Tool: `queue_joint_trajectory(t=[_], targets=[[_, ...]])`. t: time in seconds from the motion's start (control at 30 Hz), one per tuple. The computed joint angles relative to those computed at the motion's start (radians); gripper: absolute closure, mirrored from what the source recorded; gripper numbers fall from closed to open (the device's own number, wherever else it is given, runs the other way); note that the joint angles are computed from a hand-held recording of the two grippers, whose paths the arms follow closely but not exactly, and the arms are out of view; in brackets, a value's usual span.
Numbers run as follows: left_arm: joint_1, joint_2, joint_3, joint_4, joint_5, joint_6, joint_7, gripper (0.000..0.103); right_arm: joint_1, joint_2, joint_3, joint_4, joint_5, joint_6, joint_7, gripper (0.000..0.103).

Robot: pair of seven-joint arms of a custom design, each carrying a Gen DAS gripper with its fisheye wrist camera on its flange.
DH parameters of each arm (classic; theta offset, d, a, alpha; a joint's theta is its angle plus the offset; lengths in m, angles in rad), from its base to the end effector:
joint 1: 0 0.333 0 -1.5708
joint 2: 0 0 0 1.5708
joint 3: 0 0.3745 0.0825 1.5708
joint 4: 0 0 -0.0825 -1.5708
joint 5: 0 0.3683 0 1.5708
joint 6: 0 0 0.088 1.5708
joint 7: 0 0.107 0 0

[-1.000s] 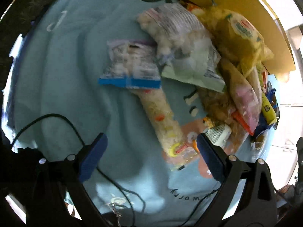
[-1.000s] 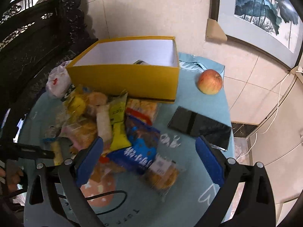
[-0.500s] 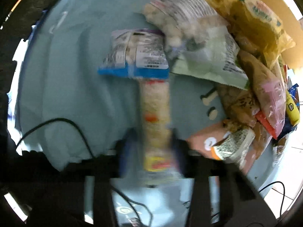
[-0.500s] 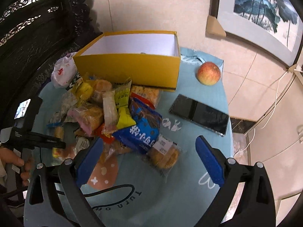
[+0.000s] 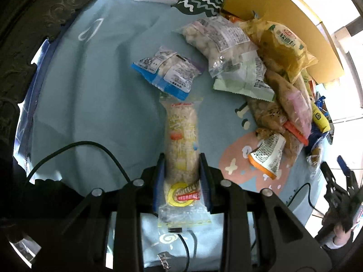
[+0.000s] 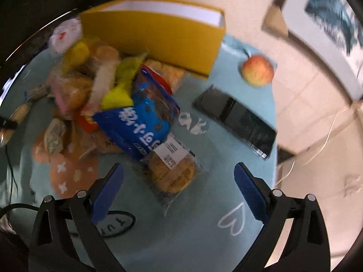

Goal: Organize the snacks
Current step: 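Grasp the clear bread-stick pack with the left gripper while the right grasps a pastry bag, then carry both packs into the yellow box and release them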

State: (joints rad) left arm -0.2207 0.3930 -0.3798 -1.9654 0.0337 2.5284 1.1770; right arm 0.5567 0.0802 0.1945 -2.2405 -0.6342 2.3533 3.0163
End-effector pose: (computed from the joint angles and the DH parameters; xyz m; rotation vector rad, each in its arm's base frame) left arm 0.5418 -0.3444 0.3700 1.9506 -2.3659 0.3444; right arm 0.3948 0.3554 0.4076 -1.7879 2.2988 -0.6011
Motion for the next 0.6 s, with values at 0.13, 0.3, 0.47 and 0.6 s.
queue_joint_trajectory(t=[0.13, 0.3, 0.47, 0.6], targets=[[0.014, -0.024, -0.007, -0.017, -0.021, 0.004, 0.014, 0.075, -0.015, 0.037, -0.01, 0.004, 0.028, 0.029, 0.001, 0.005], [0.017, -0.037, -0.002, -0.019, -0.036, 0.001, 0.02, 0.075, -0.034, 0.086, -0.02, 0.011, 0.082, 0.079, -0.044, 0.007], [0.026, -0.05, -0.002, -0.031, -0.06, -0.009, 0.046, 0.075, -0.057, 0.037, -0.024, -0.042, 0.144, 0.177, -0.04, 0.051], [0.022, -0.035, -0.006, -0.021, -0.066, -0.01, 0.069, 0.075, -0.064, -0.033, -0.024, -0.113, 0.167, 0.253, 0.002, 0.052]])
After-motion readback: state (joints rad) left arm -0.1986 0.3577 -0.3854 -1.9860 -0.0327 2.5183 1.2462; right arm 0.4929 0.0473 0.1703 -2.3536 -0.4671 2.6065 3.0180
